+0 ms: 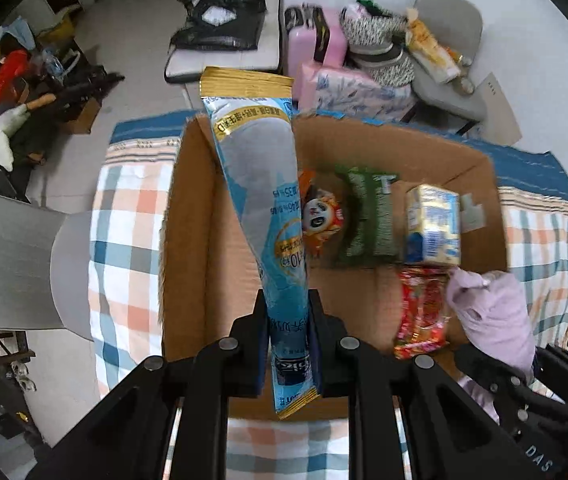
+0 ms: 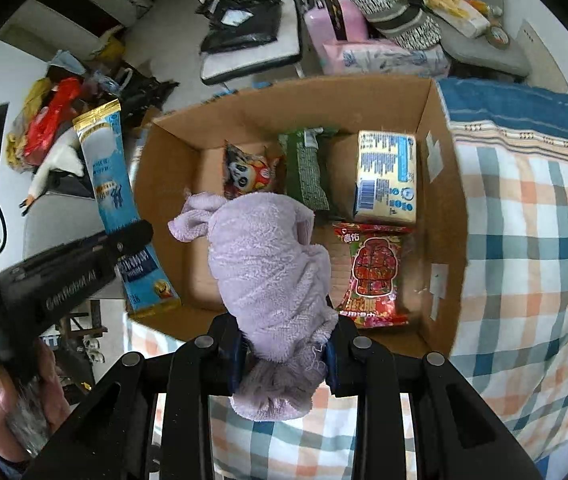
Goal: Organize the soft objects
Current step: 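Carry the tube and plush into the box and open both grippers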
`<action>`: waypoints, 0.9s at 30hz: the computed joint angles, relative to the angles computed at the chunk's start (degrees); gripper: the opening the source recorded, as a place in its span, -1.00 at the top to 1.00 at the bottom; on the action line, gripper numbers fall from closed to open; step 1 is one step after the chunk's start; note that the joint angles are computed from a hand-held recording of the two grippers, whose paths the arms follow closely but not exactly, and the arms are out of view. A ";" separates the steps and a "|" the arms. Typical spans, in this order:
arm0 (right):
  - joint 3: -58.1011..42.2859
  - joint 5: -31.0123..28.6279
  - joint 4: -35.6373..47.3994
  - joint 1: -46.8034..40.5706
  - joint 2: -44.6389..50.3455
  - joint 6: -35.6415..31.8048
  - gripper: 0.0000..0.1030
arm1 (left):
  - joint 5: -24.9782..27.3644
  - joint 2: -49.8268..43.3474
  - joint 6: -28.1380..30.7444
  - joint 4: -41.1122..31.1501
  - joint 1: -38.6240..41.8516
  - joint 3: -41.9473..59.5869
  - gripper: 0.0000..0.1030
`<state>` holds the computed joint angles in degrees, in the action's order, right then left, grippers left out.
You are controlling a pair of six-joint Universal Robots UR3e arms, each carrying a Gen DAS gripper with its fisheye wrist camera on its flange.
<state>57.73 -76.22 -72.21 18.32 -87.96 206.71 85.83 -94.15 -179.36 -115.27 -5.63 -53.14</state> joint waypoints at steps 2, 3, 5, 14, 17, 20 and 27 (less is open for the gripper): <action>1.97 -0.18 -1.85 0.31 1.15 0.75 0.37 | 0.17 -1.35 0.87 1.64 0.19 -2.44 0.72; 2.89 -0.24 -2.68 0.48 1.67 1.10 0.37 | 0.32 -1.93 1.16 2.14 0.16 -3.11 0.72; 4.87 -0.35 -4.54 0.78 2.78 1.50 0.37 | 0.89 -3.12 1.75 3.06 -0.34 -4.46 0.72; 8.40 -1.65 -9.39 1.86 6.93 2.82 0.37 | 0.51 -5.42 3.31 5.84 -0.69 -10.76 0.72; 8.68 -2.78 -10.22 2.29 8.01 3.47 0.37 | 0.54 -5.41 3.68 6.35 -0.59 -12.08 0.72; 9.86 -3.11 -11.28 2.56 8.55 3.12 0.36 | 0.87 -4.99 4.20 6.93 -0.32 -13.04 0.72; 7.88 -2.60 -12.27 4.99 11.78 4.25 0.29 | 1.94 -4.89 3.11 7.42 -0.90 -13.15 0.65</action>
